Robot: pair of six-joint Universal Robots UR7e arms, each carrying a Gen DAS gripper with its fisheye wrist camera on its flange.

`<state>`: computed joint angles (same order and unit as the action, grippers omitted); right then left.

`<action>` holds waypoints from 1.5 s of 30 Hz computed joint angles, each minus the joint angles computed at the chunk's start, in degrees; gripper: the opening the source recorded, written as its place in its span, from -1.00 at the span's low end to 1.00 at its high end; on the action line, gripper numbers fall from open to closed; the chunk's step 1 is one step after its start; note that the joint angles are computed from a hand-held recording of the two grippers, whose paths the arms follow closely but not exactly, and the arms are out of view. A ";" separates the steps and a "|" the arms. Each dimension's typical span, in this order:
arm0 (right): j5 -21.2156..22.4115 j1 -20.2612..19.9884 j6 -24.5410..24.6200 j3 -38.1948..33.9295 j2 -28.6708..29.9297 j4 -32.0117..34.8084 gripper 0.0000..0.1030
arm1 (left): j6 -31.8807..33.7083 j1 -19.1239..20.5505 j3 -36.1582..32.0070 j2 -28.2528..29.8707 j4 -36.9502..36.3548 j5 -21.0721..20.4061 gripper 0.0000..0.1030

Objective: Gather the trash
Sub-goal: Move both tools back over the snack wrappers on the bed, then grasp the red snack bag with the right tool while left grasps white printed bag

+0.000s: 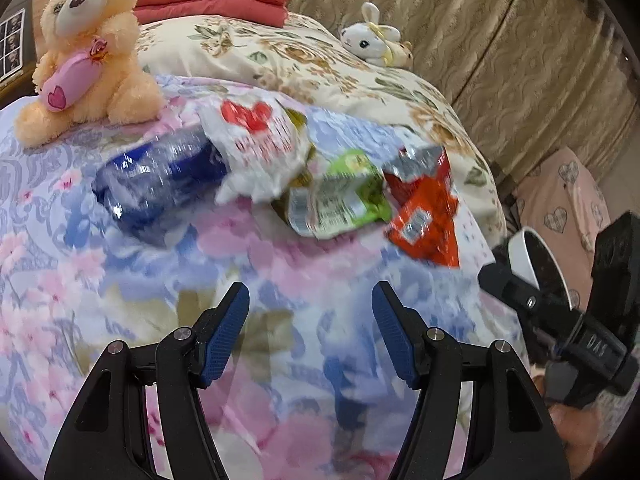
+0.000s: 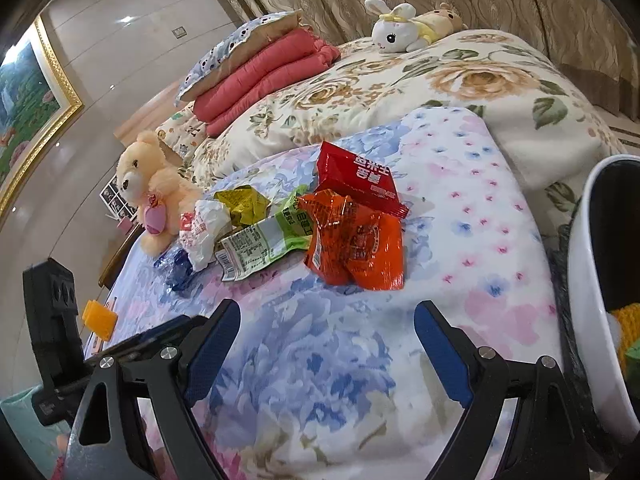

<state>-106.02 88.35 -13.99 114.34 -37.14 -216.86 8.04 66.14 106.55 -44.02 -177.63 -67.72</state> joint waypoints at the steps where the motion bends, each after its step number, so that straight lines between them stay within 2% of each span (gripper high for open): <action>1: 0.13 -0.09 0.12 -0.41 0.07 0.38 0.75 | -0.04 0.07 -0.68 0.17 0.04 0.00 0.27; 6: 0.54 -0.30 0.38 -2.66 0.62 1.70 0.75 | -0.38 0.37 -3.72 1.31 0.11 -0.04 0.32; 19: 0.51 -1.27 2.13 -7.77 2.31 5.66 0.74 | -2.86 1.91 -9.02 3.85 0.55 -2.35 0.33; 22: 0.22 -1.28 2.11 -8.18 2.74 5.38 0.63 | -3.56 2.26 -9.99 4.18 0.67 -3.16 0.32; 23: -0.10 -1.21 1.99 -8.34 2.90 5.29 0.50 | -3.64 2.32 -10.10 4.25 0.46 -3.23 0.32; 24: -0.44 -1.14 1.97 -8.46 3.05 5.27 0.29 | -3.58 2.33 -10.20 4.40 0.03 -3.15 0.26; 25: -0.59 -1.17 2.07 -8.50 3.07 5.42 0.16 | -3.37 2.26 -10.27 4.59 -0.40 -2.73 0.17; 26: -0.75 -1.24 2.28 -8.58 3.08 5.82 -0.01 | -3.17 2.20 -10.45 4.78 -0.25 -2.26 -0.03; 27: -0.72 -1.35 2.39 -8.55 3.08 5.87 -0.04 | -3.04 2.21 -10.58 4.88 0.04 -2.00 -0.30; 30: -0.48 -1.47 2.13 -7.83 2.95 4.34 -0.27 | -2.61 2.48 -10.52 4.87 0.63 -1.91 -0.73; 34: 0.45 -1.59 1.96 -6.60 2.31 3.73 -0.42 | -1.19 2.36 -8.58 4.09 -1.86 -1.50 -0.81; 35: 0.71 -1.58 1.87 -6.12 2.12 3.44 -0.43 | -0.68 2.21 -7.83 3.72 -2.53 -1.48 -0.96; 45: 2.89 -1.23 1.27 -0.84 -0.09 -0.52 -0.45 | 0.91 0.77 -0.28 -0.23 -6.19 -2.66 -0.96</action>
<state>-103.14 87.11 -12.71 113.50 -37.23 -217.38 8.95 66.91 106.27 -44.25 -183.82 -70.38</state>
